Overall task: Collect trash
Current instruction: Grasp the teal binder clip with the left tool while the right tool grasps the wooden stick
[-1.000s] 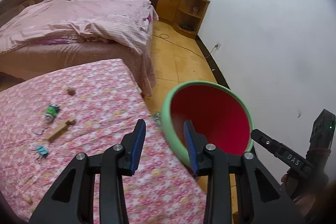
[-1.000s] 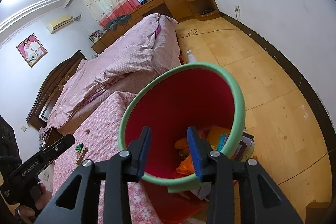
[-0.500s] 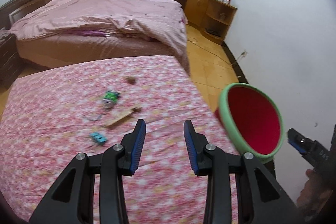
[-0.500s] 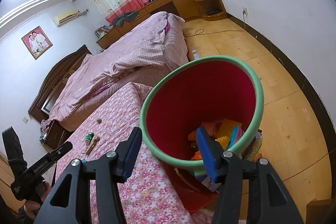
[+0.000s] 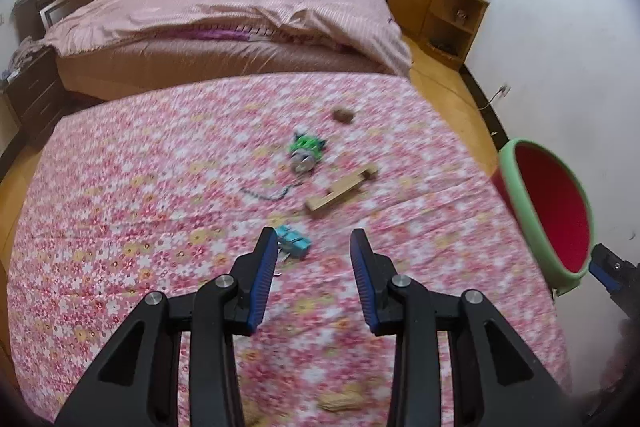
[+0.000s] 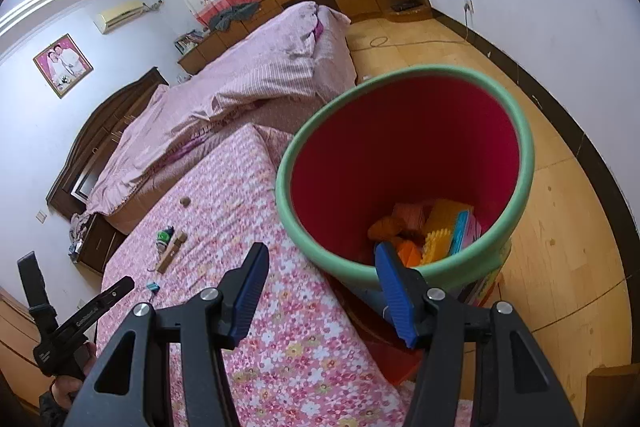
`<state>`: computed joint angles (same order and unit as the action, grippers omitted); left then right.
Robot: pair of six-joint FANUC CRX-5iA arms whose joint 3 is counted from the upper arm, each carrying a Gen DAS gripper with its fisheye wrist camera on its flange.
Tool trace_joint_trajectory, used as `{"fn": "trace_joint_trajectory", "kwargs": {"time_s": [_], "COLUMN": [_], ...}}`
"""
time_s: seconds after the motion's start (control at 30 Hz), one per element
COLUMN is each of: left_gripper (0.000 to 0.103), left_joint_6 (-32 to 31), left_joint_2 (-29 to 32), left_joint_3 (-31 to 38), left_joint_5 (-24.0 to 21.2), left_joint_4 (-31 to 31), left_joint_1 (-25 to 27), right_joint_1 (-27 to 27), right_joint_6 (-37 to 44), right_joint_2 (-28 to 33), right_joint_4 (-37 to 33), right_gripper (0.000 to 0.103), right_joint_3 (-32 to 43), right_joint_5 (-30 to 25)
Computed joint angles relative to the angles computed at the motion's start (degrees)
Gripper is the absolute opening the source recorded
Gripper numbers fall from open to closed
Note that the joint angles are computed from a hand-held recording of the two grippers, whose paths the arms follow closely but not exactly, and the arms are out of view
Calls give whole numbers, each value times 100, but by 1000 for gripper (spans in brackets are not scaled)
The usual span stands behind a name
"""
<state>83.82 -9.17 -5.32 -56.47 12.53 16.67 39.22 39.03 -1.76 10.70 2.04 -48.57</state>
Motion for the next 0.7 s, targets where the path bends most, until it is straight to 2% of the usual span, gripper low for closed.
{"fn": "trace_joint_trajectory", "kwargs": {"time_s": [0.33,0.43,0.57,0.6,0.63,0.7], "left_gripper": [37,37,37,37,30,28], "left_joint_6": [-221,-26,-45,-76,-87,-201], "left_joint_2": [293,327,355,350,366,326], "left_joint_3": [-143,-111,-169,-196,-200,-307], "left_joint_5": [1,143,347,400,443,518], "left_joint_4": [173,-89,-76,-51,-34,150], "left_joint_1": [106,-4,-37,-25,-26,48], "right_joint_1": [134,180,229,241,256,292], "right_joint_6": [-97,25,178,220,266,354], "right_joint_2": [218,323,457,497,540,624], "right_joint_4": [104,72,24,8,-9,-35], "right_gripper": [59,59,59,59,59,59], "right_joint_3": [136,262,432,487,545,658], "right_joint_5": [-278,-347,-443,-472,-500,-539]}}
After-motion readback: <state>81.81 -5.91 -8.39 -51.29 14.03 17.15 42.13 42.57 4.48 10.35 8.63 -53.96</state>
